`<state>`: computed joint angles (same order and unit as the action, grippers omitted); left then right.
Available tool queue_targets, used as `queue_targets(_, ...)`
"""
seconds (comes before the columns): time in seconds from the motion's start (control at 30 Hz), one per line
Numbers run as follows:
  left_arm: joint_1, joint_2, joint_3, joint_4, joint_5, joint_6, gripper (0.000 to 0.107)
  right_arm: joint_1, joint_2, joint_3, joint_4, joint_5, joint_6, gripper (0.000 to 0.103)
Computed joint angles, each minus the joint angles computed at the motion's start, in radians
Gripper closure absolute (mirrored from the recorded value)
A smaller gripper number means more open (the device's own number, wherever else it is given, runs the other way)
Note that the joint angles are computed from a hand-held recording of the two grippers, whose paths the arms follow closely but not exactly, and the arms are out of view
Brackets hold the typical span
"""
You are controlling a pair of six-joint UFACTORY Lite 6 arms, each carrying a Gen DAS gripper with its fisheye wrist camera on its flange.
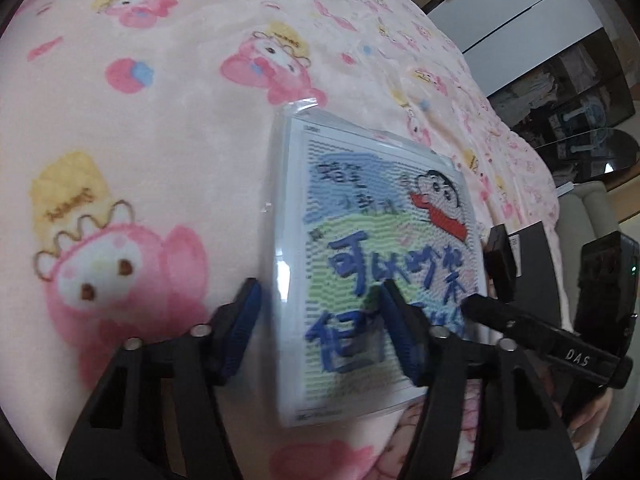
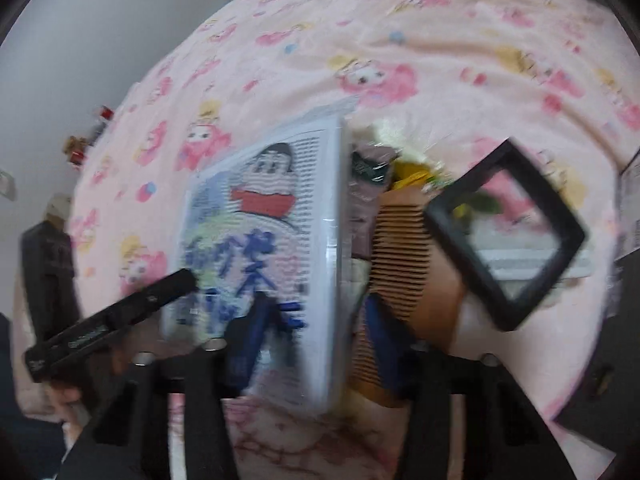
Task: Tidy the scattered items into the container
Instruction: 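Grasp the clear-wrapped cartoon drawing card with the left tool, then lower the cartoon card into the black box beside the purple box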
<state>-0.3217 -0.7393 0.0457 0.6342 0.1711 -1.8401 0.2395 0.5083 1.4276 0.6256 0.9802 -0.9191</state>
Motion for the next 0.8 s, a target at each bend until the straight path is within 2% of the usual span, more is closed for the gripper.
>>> queue_targets(0.07, -0.024, 0.01, 0.044, -0.041, 0.044, 0.041, 0.051, 0.006, -0.06, -0.052, -0.005, -0.051, -0.013, 0.069)
queue_targets(0.13, -0.066, -0.047, 0.076, -0.091, 0.111, 0.086, 0.052, -0.013, -0.122, -0.096, 0.007, -0.066, -0.03, 0.069)
queue_targets(0.2, -0.127, -0.124, 0.109, -0.091, 0.185, 0.068, 0.052, -0.07, -0.176, -0.105, 0.053, -0.012, -0.076, 0.069)
queue_targets(0.3, -0.257, -0.096, 0.235, 0.02, 0.281, -0.046, 0.052, -0.186, -0.291, -0.121, 0.108, 0.087, -0.162, 0.069)
queue_targets(0.33, -0.325, -0.043, 0.305, 0.079, 0.326, -0.101, 0.053, -0.228, -0.324, -0.125, 0.12, 0.115, -0.19, 0.069)
queue_targets(0.43, -0.426, 0.131, 0.501, 0.166, 0.378, -0.14, 0.054, -0.391, -0.374, -0.088, 0.146, 0.214, -0.261, 0.069)
queue_targets(0.57, -0.453, 0.399, 0.758, 0.21, 0.306, -0.101, 0.054, -0.604, -0.297, 0.071, 0.166, 0.342, -0.297, 0.069)
queue_targets(0.7, -0.433, 0.759, 1.13, 0.096, 0.239, 0.124, 0.054, -0.782, -0.129, 0.337, 0.16, 0.454, -0.304, 0.069)
queue_targets(0.8, -0.408, 1.029, 1.444, -0.069, 0.199, 0.373, 0.054, -0.866, 0.088, 0.651, 0.135, 0.499, -0.257, 0.069)
